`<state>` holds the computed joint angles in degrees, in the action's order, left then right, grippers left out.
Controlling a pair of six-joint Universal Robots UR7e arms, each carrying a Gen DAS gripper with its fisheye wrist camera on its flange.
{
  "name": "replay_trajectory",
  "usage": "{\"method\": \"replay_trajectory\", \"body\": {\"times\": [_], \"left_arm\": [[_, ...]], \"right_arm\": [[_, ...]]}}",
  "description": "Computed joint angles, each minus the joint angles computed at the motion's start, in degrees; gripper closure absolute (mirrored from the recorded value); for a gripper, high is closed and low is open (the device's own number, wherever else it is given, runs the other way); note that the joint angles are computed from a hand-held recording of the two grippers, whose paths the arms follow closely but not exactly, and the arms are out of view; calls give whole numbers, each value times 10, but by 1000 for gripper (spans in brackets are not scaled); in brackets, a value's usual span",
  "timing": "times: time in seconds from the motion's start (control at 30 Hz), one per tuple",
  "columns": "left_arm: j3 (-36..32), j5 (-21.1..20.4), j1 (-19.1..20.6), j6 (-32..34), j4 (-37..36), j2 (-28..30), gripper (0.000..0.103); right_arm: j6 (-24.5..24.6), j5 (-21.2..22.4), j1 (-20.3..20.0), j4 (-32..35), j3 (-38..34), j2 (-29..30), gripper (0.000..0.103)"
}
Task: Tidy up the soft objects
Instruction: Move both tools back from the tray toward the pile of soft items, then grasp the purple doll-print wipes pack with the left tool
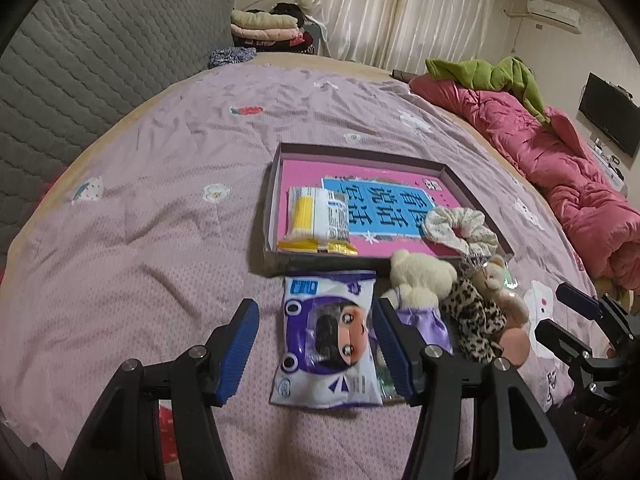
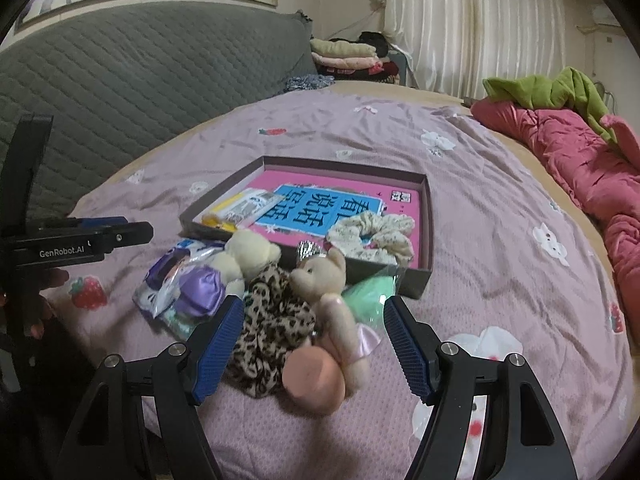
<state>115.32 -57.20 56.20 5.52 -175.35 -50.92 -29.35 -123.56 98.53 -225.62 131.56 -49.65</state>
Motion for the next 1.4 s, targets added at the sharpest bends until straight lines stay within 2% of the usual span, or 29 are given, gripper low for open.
{"method": "replay_trajectory", "body": {"times": [0.17,0.3,0.4,0.5,0.63,1.0,1.13,1.4], "left_arm": [[13,1,-7,-1,7,-6,44],[21,-1,-9,-5,13,-10,44],[23,-1,-9,-7,15,-11,44],[26,0,-9,-10,11,-9,44],[23,1,-5,-14,18,-6,44],[5,3,9,-24,45,2,44],[-1,0,13,-25,56,6,44],[-11,0,18,-27,61,11,44]], "right_arm": [[13,-14,5,8,7,0,29],[50,3,-9,46,23,-18,29],[55,0,-13,52,27,-19,29],[50,-2,-16,51,30,-17,33],[39,-16,-19,64,26,-9,46],[5,-28,-21,65,16,11,54],[-13,-42,-21,65,5,24,61],[-27,-43,-28,68,-5,33,61]]}}
